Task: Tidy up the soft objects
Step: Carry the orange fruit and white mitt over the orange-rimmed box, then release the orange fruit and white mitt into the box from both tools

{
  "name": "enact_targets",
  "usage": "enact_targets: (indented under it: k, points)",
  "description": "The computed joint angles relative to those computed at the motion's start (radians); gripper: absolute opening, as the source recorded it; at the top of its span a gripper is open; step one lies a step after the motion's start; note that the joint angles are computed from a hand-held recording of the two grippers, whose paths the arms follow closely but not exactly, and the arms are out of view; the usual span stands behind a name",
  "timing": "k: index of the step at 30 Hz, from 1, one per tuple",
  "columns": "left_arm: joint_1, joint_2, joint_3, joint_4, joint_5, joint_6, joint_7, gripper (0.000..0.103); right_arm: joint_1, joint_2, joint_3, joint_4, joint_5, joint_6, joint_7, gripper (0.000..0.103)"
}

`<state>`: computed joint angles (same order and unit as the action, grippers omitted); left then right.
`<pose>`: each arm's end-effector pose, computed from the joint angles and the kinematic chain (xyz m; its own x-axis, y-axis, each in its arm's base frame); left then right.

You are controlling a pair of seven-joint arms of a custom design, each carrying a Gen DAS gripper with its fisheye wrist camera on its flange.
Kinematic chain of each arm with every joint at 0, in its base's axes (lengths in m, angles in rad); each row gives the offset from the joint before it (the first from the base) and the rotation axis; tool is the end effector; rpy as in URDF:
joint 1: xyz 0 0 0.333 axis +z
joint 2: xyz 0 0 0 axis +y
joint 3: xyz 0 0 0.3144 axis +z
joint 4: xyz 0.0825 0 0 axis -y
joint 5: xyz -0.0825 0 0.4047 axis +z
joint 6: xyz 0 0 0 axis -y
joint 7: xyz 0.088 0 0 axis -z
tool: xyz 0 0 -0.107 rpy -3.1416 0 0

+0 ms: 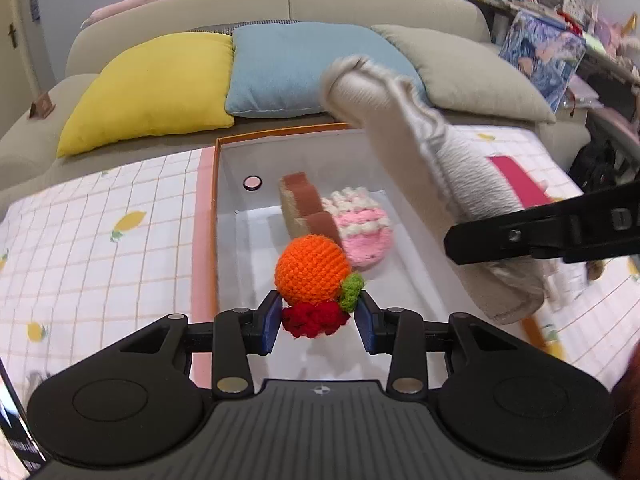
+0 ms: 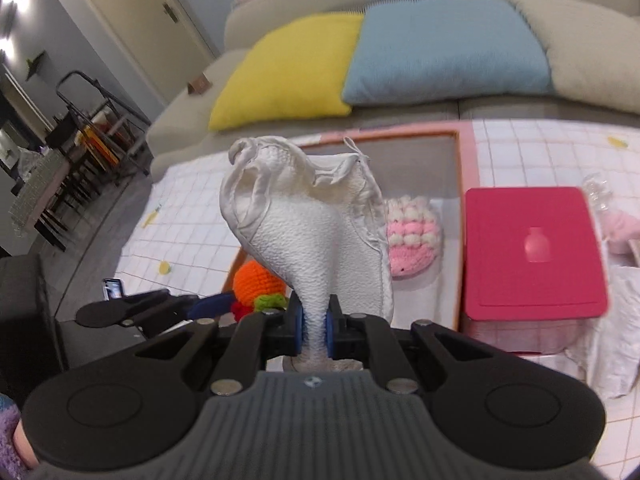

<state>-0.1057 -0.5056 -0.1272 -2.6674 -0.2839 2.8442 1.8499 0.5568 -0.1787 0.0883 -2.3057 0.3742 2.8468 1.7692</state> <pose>0.4282 -0.0874 0.4609 -0.2714 -0.9625 -0.0025 -0.7427 0.2111 -0.6355 0.4481 0.3150 0.4878 0.2456 -0.8785 -0.4097 -0.8430 0.0151 -0.5377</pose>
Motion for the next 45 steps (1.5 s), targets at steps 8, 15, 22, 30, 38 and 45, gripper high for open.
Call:
enact_targets:
  k: [8, 15, 22, 30, 38, 45]
  points:
    - [0.036, 0.13, -0.018, 0.07, 0.085, 0.063, 0.08, 0.044, -0.097, 0.176, 0.051, 0.151, -0.307, -0.048, 0.236, 0.008]
    - [0.126, 0.271, -0.085, 0.187, 0.282, 0.038, 0.047, 0.044, -0.131, 0.278, 0.057, 0.257, -0.412, -0.112, 0.279, 0.009]
    - [0.22, 0.356, -0.159, 0.25, 0.687, 0.046, -0.21, 0.044, -0.133, 0.37, 0.043, 0.358, -0.49, -0.175, 0.329, 0.01]
    - [0.147, 0.417, -0.087, 0.286, 0.745, 0.045, -0.291, 0.045, -0.136, 0.424, 0.037, 0.401, -0.566, -0.181, 0.342, 0.016]
    - [0.126, 0.414, -0.055, 0.277, 0.8, 0.081, -0.345, 0.052, -0.178, 0.44, 0.082, 0.402, -0.431, -0.15, 0.179, 0.03]
    - [0.148, 0.392, -0.066, 0.262, 0.839, 0.103, -0.377, 0.072, -0.186, 0.44, 0.098, 0.409, -0.354, -0.157, 0.087, 0.046]
